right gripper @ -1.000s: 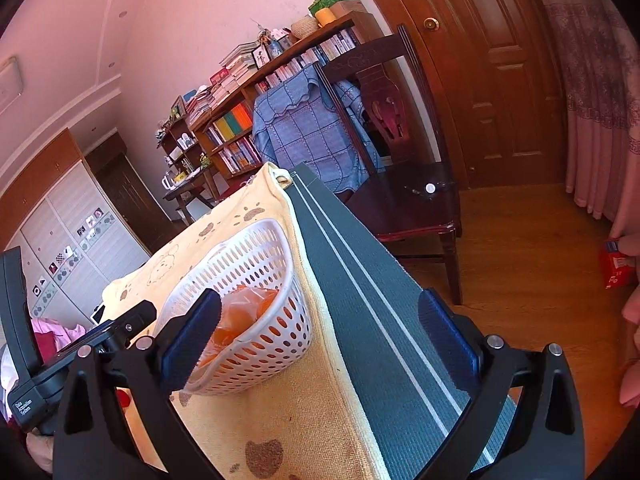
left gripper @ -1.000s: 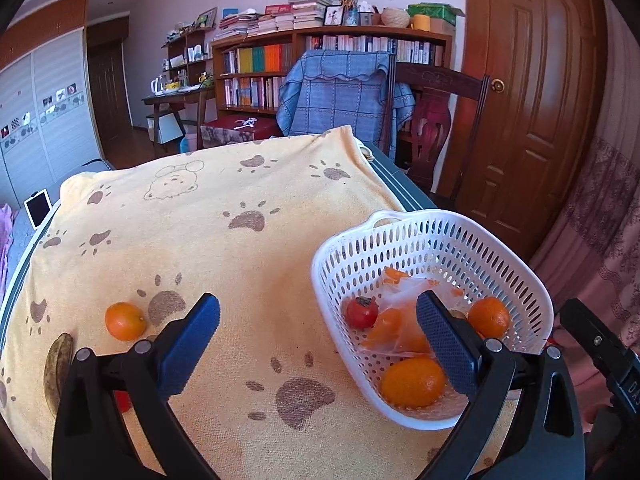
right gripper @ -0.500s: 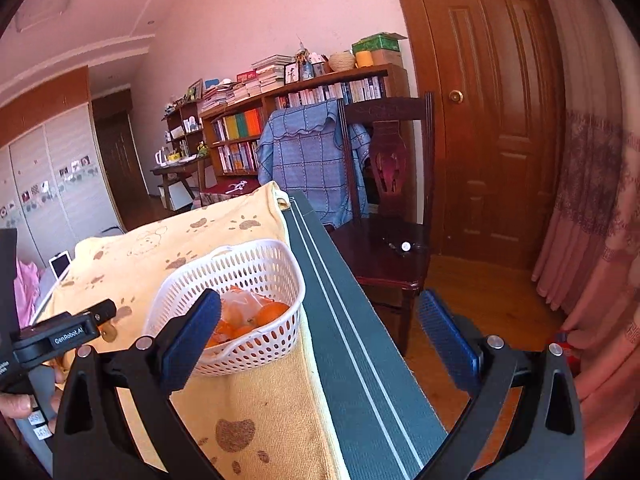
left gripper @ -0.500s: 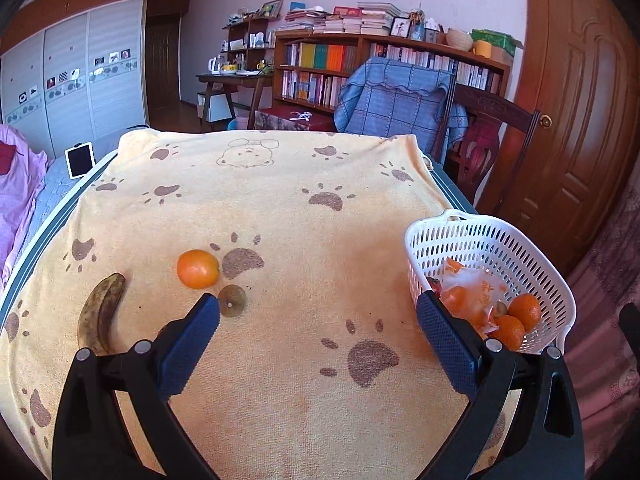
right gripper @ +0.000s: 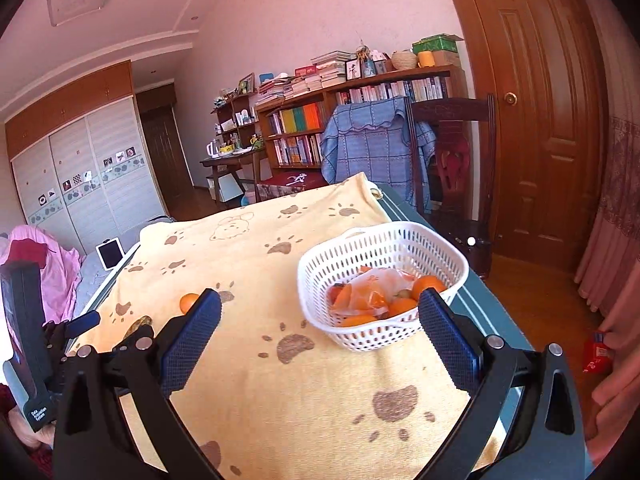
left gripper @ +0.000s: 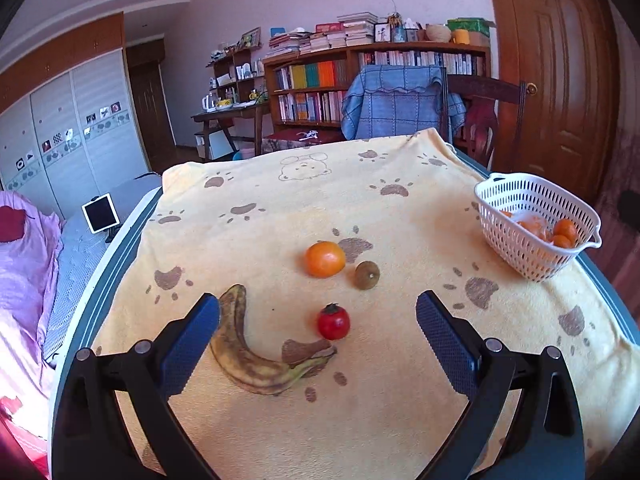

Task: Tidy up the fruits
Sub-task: 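Withdraw both open tools from the basket back over the towel, then grasp another red tomato with the left tool while the right grasps a kiwi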

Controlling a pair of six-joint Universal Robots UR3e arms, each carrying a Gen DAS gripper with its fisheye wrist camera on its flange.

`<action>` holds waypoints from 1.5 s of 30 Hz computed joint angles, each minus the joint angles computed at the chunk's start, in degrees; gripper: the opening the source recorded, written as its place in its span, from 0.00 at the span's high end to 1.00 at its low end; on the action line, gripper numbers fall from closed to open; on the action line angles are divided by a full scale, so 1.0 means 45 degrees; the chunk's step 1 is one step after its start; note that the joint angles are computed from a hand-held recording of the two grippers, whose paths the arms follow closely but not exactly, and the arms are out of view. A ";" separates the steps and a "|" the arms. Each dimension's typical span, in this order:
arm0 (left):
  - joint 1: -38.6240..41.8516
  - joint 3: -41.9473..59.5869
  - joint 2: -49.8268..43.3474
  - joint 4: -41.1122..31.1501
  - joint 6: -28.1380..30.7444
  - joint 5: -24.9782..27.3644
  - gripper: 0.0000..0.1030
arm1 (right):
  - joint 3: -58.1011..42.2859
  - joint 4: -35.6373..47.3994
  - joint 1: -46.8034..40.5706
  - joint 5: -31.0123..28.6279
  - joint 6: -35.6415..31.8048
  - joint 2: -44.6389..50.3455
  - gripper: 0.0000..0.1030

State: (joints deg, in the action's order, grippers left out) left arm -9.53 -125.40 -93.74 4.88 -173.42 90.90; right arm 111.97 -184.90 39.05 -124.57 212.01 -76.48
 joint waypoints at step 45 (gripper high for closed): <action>0.1803 0.2349 -0.2670 -0.2432 0.0786 -0.3494 0.32 | -0.1937 0.1597 -0.0395 0.3920 -0.0391 0.2031 0.03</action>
State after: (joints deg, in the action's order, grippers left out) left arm -1.41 -114.82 -105.76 -6.07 -169.88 75.18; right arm 103.26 -177.72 37.27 -106.93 210.25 -67.34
